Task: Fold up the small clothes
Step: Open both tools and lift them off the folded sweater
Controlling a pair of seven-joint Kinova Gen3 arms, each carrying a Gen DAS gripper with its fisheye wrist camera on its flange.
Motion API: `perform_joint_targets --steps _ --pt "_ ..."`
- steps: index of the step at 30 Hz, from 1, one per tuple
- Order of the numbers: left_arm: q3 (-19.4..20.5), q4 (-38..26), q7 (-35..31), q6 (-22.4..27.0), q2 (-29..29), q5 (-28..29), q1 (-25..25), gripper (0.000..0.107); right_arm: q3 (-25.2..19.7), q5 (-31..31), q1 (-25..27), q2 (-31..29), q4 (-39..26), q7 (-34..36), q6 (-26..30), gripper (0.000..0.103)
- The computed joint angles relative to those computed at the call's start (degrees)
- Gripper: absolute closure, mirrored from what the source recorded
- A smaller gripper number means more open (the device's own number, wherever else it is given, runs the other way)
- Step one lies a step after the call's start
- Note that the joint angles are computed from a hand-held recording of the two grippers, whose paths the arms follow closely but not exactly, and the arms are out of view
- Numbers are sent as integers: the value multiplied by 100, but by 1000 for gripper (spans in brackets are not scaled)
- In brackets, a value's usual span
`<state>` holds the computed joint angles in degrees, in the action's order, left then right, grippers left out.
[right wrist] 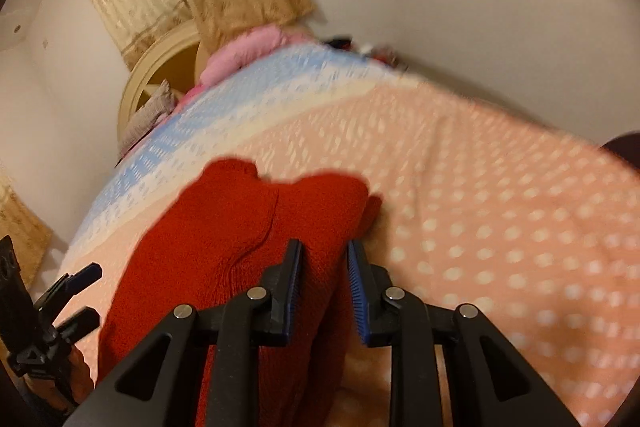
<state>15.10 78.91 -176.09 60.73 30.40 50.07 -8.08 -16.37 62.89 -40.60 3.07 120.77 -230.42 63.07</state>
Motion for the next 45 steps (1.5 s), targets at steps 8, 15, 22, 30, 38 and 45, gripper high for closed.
perform_joint_targets --steps 8,15,22,30,38,45 --pt "-64 -133 562 -125 295 -358 184 8 -729 466 -114 149 -502 820 181 59" --pt "6 -128 822 -52 420 -418 38 4 -212 -133 -428 435 -528 911 -342 59" --pt "50 144 701 -334 271 -290 -12 4 -76 140 -574 701 -466 639 -248 59" --pt "33 443 316 -13 -104 19 -405 4 -459 -110 -495 863 -949 522 548 56" --pt "-219 829 -606 590 -556 841 -811 4 760 -394 -2553 1226 -1989 1117 2412 39" --pt "-485 892 -766 844 -667 1207 -810 4 219 -107 -2445 1515 -2474 1444 3275 37"
